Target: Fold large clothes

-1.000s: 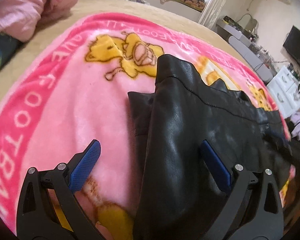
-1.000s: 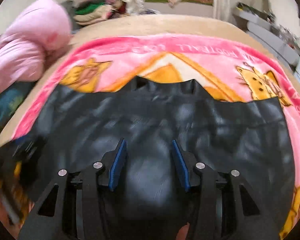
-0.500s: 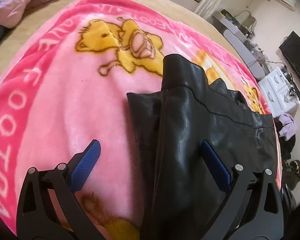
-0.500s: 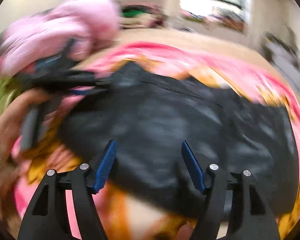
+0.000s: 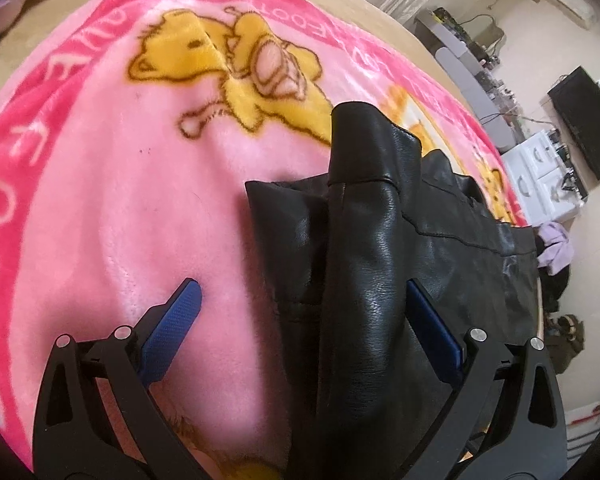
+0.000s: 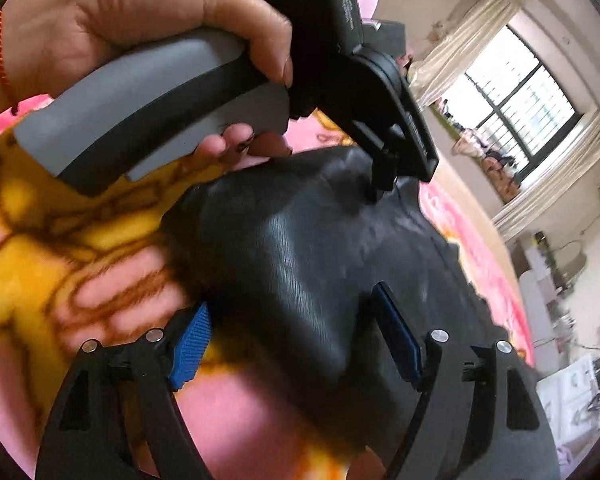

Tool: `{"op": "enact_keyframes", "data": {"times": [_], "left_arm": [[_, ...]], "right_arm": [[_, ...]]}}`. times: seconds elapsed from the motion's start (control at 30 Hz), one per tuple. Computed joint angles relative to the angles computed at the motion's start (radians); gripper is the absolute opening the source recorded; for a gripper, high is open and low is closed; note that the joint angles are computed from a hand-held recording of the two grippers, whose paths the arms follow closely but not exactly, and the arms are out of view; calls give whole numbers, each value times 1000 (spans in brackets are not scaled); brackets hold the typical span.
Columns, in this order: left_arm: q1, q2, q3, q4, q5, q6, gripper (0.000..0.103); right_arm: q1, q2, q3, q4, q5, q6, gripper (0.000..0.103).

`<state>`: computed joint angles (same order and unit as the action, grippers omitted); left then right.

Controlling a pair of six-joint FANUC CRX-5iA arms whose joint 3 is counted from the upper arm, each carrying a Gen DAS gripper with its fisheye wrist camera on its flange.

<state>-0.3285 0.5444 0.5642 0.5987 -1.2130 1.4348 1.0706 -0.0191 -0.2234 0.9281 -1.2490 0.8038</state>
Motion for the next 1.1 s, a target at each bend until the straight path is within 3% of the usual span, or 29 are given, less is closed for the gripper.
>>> {"op": "enact_keyframes", "data": {"times": [0.07, 0.17, 0.23, 0.33, 0.4, 0.43, 0.53, 0.7, 0.83, 1.1], "left_arm": [[10, 0, -26, 49, 4, -15, 94], [17, -6, -51, 86, 5, -32, 94], [20, -8, -63, 112, 6, -32, 94], [18, -29, -111, 176, 36, -27, 93], [9, -47, -150, 246, 61, -46, 80], [3, -59, -170, 277, 77, -59, 65], [-26, -106, -155, 201, 133, -44, 54], [-72, -181, -159, 163, 210, -13, 53], [-121, -171, -61, 97, 209, 51, 53], [-264, 6, 402, -152, 41, 209, 54]], "right_arm": [[9, -11, -38, 68, 15, -18, 50], [20, -35, -79, 142, 25, -60, 33], [20, -51, -86, 171, 25, -103, 28], [14, -82, -85, 184, 36, -164, 25], [10, -103, -81, 174, 46, -178, 24], [5, -118, -77, 156, 59, -187, 23], [1, -168, -90, 136, 88, -247, 22], [2, -266, -122, 133, 134, -348, 22], [-3, -375, -156, 134, 157, -447, 21], [-36, -583, -226, 127, 175, -584, 21]]}}
